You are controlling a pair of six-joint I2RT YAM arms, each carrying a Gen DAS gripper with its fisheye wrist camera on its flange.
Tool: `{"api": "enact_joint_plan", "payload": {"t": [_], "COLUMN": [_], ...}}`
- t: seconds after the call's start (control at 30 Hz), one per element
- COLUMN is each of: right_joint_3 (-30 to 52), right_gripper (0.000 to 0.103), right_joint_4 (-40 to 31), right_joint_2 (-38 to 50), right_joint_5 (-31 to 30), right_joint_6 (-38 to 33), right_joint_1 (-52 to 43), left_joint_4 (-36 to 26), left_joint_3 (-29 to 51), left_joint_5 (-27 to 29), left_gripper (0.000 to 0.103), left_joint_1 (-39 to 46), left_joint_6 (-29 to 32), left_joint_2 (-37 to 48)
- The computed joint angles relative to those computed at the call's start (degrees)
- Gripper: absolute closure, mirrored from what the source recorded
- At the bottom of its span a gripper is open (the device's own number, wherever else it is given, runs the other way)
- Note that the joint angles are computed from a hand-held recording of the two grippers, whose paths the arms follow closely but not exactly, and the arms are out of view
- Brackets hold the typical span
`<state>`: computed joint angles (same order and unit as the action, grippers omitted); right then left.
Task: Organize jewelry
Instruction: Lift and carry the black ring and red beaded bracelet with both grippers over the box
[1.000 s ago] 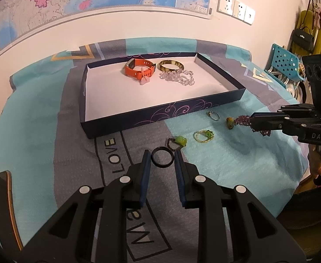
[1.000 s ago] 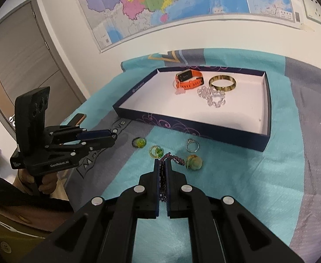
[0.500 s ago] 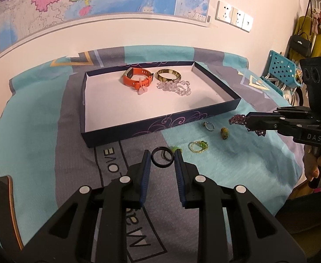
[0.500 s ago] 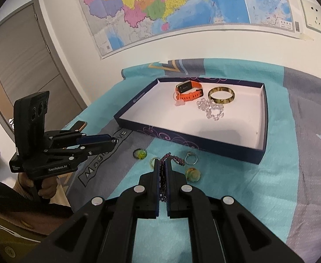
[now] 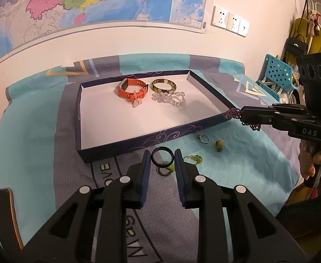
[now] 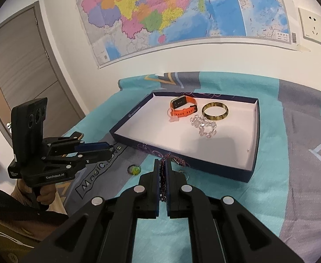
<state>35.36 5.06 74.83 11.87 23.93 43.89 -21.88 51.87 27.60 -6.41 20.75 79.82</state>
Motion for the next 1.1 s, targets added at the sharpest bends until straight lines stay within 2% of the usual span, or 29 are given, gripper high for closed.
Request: {"api": "enact_joint_plan", "payload": {"t": [0.63, 1.1], "right_joint_3": [3.77, 8.13], "right_gripper": [0.1, 0.1], "right_joint_4": [0.1, -0.15], "right_joint_2": [3.28, 7.16], "right_joint_5": [-1.43, -2.85], "right_joint_6": [-3.29, -6.27], "right_joint_1": [-3.15, -6.45], "left_joint_4": [0.89, 2.17], "left_joint_3": [3.48, 8.99], "left_joint_5": [0.15, -1.53], "left_gripper": [0.081, 0.081], "left_joint_1": [-1.01, -2.78], "left_joint_6": [-0.98, -2.5], "left_joint_2": [2.78, 7.93]}}
